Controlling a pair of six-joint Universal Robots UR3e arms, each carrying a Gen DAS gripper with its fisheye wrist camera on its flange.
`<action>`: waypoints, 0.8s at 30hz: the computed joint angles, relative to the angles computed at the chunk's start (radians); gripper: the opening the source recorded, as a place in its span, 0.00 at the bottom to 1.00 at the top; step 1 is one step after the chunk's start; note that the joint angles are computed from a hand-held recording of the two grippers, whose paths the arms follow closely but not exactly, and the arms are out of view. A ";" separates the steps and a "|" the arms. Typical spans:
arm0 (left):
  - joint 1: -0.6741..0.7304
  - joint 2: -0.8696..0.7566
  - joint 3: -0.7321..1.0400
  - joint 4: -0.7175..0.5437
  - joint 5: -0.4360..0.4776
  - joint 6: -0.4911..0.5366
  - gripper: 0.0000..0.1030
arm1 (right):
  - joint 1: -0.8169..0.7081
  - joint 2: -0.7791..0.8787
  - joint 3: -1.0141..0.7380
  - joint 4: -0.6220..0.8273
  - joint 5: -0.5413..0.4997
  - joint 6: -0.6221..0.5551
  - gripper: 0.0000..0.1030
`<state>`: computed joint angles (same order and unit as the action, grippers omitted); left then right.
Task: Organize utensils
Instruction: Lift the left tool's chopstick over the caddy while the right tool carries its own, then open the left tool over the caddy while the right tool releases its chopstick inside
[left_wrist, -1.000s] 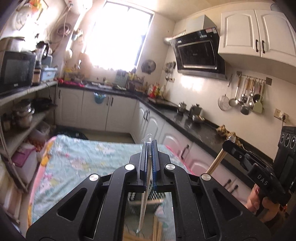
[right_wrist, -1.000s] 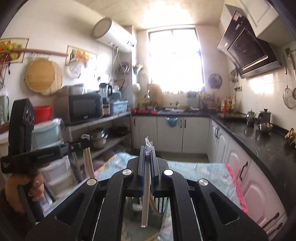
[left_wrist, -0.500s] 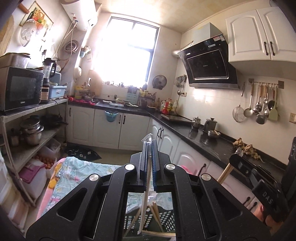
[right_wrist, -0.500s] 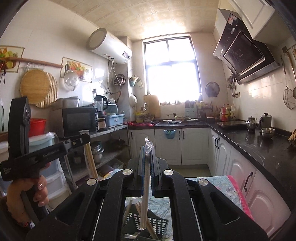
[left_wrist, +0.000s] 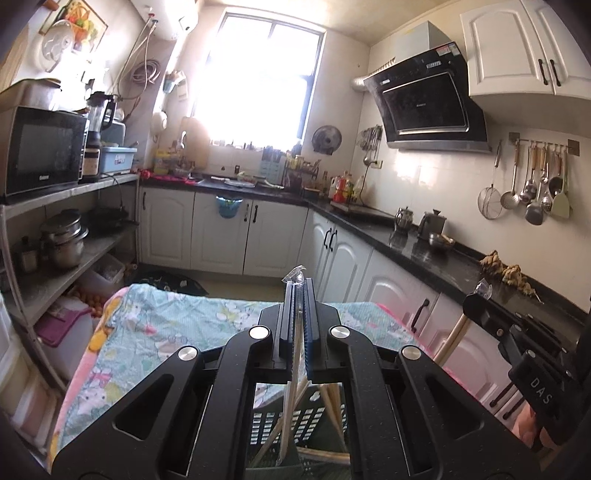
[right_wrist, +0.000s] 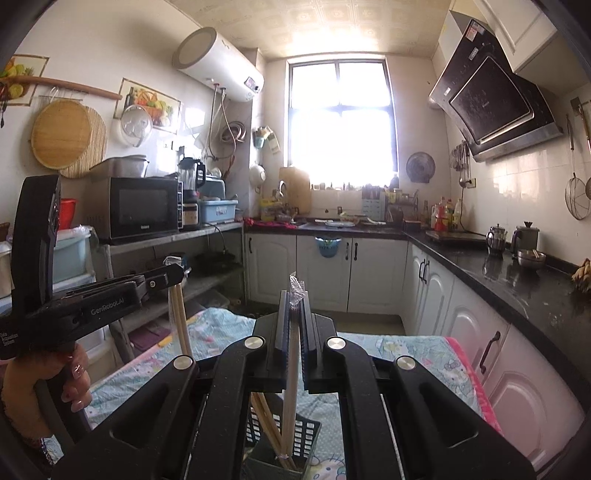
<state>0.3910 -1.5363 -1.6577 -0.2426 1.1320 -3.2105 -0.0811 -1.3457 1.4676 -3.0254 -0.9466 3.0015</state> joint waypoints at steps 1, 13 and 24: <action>0.001 0.001 -0.012 0.008 -0.002 0.001 0.02 | 0.003 0.005 0.000 0.002 -0.003 0.000 0.05; 0.007 0.014 -0.116 0.081 -0.014 0.018 0.02 | 0.026 0.031 0.035 -0.002 -0.041 -0.008 0.05; 0.043 0.034 -0.151 0.050 -0.055 0.020 0.07 | 0.055 0.039 0.046 0.039 -0.100 -0.014 0.09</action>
